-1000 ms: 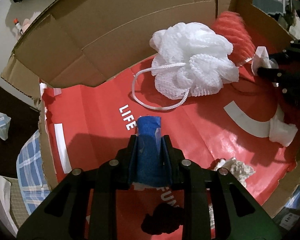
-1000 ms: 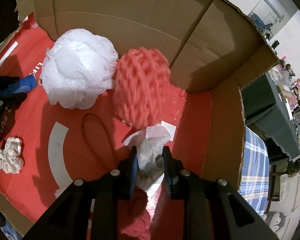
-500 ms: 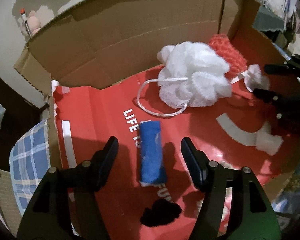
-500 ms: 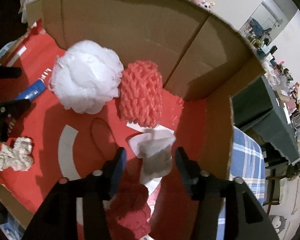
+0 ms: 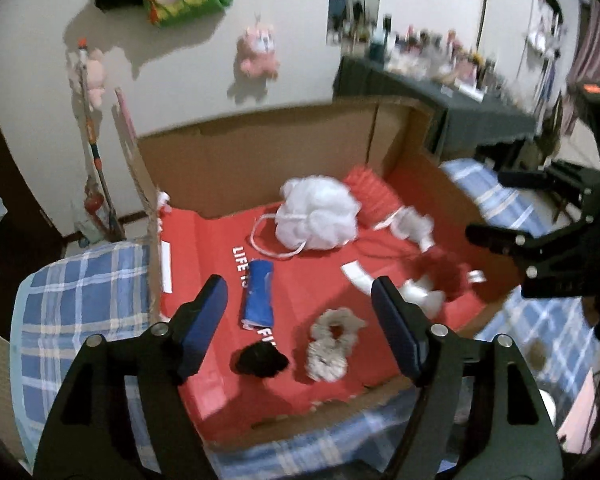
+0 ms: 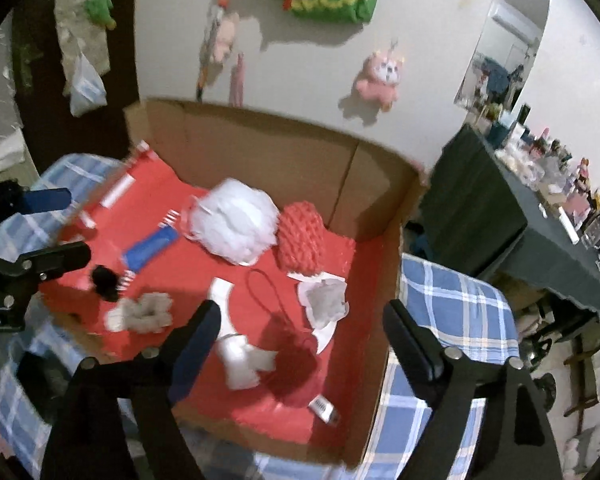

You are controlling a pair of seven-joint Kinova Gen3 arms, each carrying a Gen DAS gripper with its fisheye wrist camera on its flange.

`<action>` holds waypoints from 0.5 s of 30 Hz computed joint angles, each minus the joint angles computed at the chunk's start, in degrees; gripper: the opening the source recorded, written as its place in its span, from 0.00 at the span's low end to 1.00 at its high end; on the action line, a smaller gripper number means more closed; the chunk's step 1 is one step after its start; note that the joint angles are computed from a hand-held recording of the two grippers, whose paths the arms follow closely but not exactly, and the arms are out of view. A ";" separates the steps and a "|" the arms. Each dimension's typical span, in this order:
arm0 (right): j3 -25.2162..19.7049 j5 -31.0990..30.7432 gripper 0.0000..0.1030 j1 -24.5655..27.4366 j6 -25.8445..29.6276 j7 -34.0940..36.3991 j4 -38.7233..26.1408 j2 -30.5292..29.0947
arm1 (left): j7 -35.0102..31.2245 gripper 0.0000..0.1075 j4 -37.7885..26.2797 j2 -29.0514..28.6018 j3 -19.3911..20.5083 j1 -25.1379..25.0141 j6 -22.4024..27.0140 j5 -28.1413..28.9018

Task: Organize soft objects
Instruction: 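Open both tools to release the items and withdraw toward the table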

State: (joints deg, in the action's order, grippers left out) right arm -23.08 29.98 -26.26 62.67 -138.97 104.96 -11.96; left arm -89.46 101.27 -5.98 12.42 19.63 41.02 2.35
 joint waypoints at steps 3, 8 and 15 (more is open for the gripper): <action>-2.50 0.39 0.91 -0.06 0.05 -1.95 1.23 -4.63 | 1.67 0.69 4.30 -5.15 0.89 0.54 -3.63 0.37; -12.01 1.46 0.97 3.15 1.63 -6.83 2.01 -11.45 | 3.37 0.71 9.71 -13.51 1.82 0.94 -7.76 1.88; -23.76 -1.01 1.00 9.70 2.61 -10.30 2.67 -21.10 | 6.87 0.88 18.67 -26.47 4.04 0.38 -13.87 4.13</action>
State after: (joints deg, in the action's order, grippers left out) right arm -46.84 28.96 -16.56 65.28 -149.27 107.63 -33.06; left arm -82.59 119.94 -32.45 16.45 20.01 27.15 6.49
